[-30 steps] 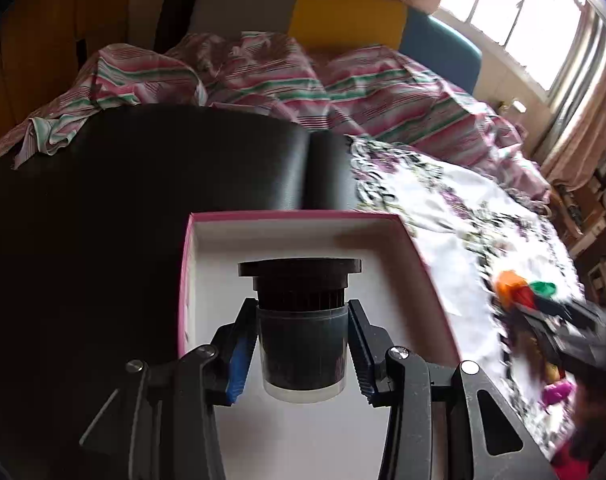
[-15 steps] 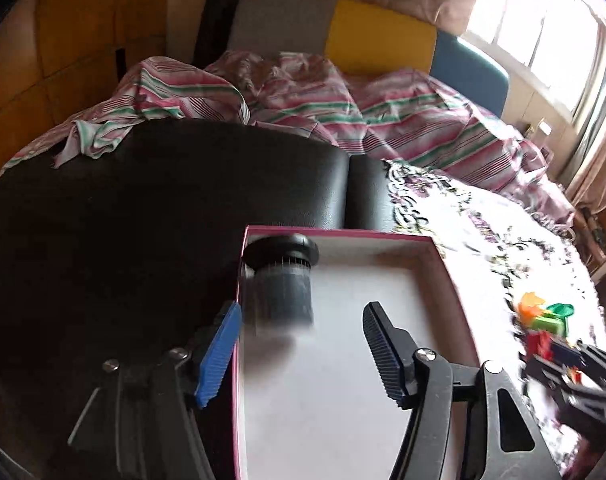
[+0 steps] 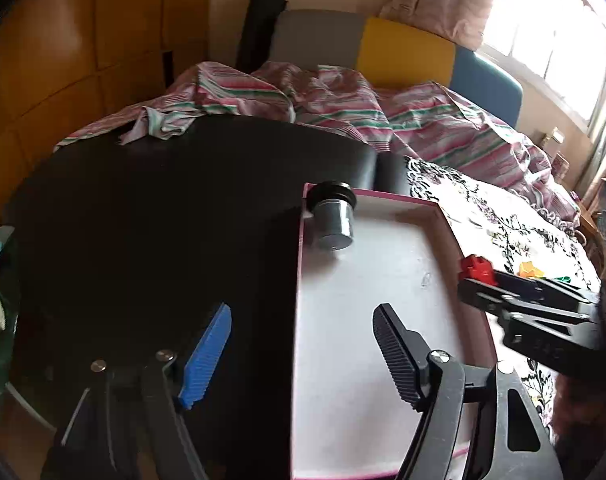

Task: Organize rigid objects
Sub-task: 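Carry the red puzzle piece into the tray and open the right tool, then move the left tool to the toys and grasp the green-and-white bottle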

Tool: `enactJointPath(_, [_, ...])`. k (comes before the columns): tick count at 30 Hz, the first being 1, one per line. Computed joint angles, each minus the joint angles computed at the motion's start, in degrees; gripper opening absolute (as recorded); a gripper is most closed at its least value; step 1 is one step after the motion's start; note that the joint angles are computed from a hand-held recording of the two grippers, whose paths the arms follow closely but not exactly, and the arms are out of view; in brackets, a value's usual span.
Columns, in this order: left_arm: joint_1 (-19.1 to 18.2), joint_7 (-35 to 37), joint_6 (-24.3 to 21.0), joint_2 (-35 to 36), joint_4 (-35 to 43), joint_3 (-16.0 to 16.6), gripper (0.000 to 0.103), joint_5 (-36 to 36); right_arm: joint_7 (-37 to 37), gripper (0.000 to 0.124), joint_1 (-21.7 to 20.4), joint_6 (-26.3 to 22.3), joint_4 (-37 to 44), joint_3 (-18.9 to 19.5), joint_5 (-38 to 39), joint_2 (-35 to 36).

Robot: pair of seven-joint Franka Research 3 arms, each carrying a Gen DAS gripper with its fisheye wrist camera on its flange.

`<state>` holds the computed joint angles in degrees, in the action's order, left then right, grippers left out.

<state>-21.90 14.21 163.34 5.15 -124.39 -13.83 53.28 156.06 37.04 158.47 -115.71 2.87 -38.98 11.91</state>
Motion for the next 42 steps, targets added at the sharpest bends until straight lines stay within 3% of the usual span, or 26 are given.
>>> enactJointPath(10, [2.1, -3.1, 2.0, -4.2, -4.9, -0.5, 0.075, 0.8, -9.3, 0.046, 2.9, -2.4, 12.0, -0.6, 9.3, 9.8])
enactJointPath(21, [4.8, -4.2, 3.9, -6.3, -9.1, -0.8, 0.075, -1.6, -16.6, 0.046, 5.9, -9.0, 24.8, -2.9, 17.9, 19.1])
enactJointPath(26, [5.5, -4.4, 4.5, -6.5, -9.9, -1.1, 0.075, -2.2, -22.8, 0.046, 3.7, -11.8, 30.9, -0.5, 24.9, 23.9])
enactJointPath(34, [5.3, -4.4, 3.9, -6.4, -9.5, -1.6, 0.075, -0.7, -19.9, 0.052, 6.6, -4.8, 23.8, -4.4, 26.2, 20.1])
enactJointPath(37, [5.1, -4.4, 4.0, -6.4, -9.3, -1.7, 0.075, -0.3, -16.1, 0.054, 8.2, -1.4, 18.2, -6.7, 23.3, 16.0])
enactJointPath(42, [4.7, -3.9, 3.3, -6.6, -8.9, -2.0, 0.075, 0.0, -8.2, 0.055, 10.0, -0.6, 11.7, -9.2, 15.3, 10.4])
